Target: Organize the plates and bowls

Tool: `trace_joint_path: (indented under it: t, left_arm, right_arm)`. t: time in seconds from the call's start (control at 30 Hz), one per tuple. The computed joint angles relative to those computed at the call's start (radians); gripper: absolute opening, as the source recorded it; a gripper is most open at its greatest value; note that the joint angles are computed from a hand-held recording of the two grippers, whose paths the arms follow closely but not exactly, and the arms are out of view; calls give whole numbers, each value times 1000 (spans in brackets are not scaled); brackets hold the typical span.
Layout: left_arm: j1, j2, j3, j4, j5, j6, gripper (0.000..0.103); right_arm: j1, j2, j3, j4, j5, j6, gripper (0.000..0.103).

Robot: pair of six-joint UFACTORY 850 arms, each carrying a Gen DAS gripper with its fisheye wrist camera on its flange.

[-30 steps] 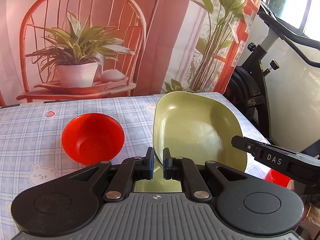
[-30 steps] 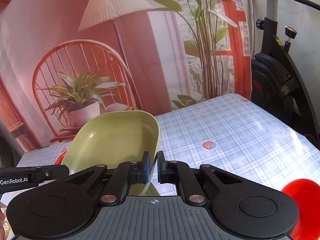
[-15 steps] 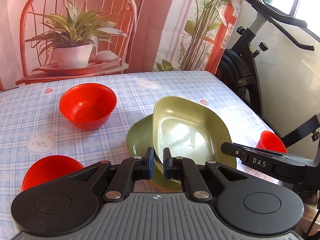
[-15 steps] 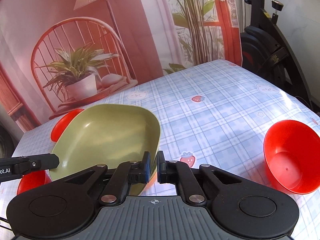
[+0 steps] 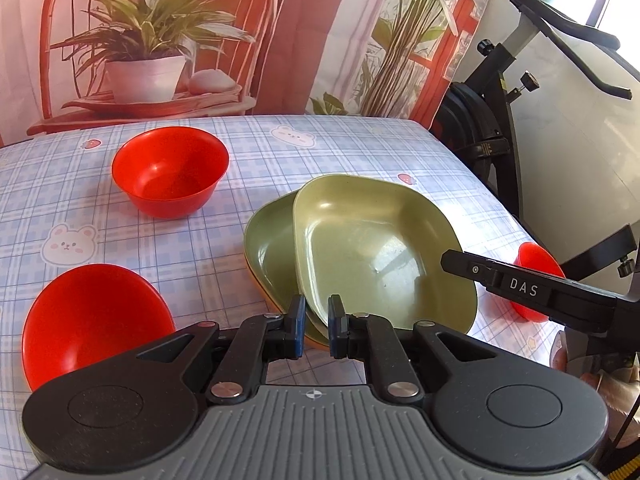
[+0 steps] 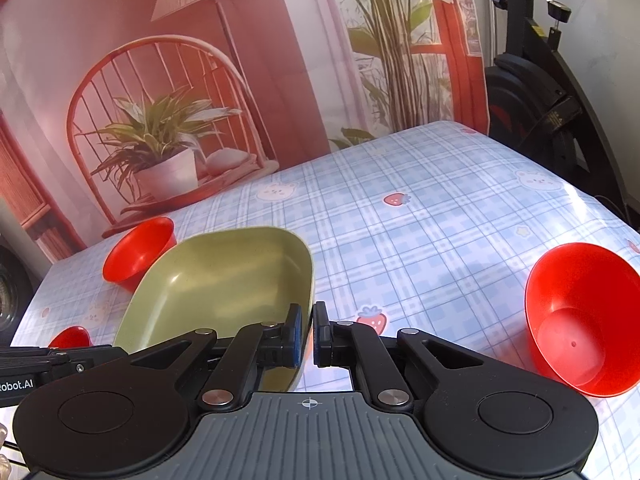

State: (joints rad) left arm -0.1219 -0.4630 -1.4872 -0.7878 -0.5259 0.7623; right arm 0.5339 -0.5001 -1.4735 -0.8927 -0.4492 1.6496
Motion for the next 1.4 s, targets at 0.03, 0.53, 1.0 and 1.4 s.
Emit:
trace_joint_path:
  t: [0.03,0.53,1.0,1.4]
  left_arm:
    - [3,-2,-1,-13,-13,0,13]
    - [0,-30,-14,-24,-67,-43,13]
    - [8,-36,-7,-20,24,-114,13]
    - [13,-66,-36,24,46,-208,13]
  right_arm:
    - [-3,-1,-1,2,2,-18,5]
    - [-68,-109,-161,241,55,-596,3]
    - [-77,-205,-284,424,5,-923,2]
    - [-78,-252,-362,526,-78,-1082,3]
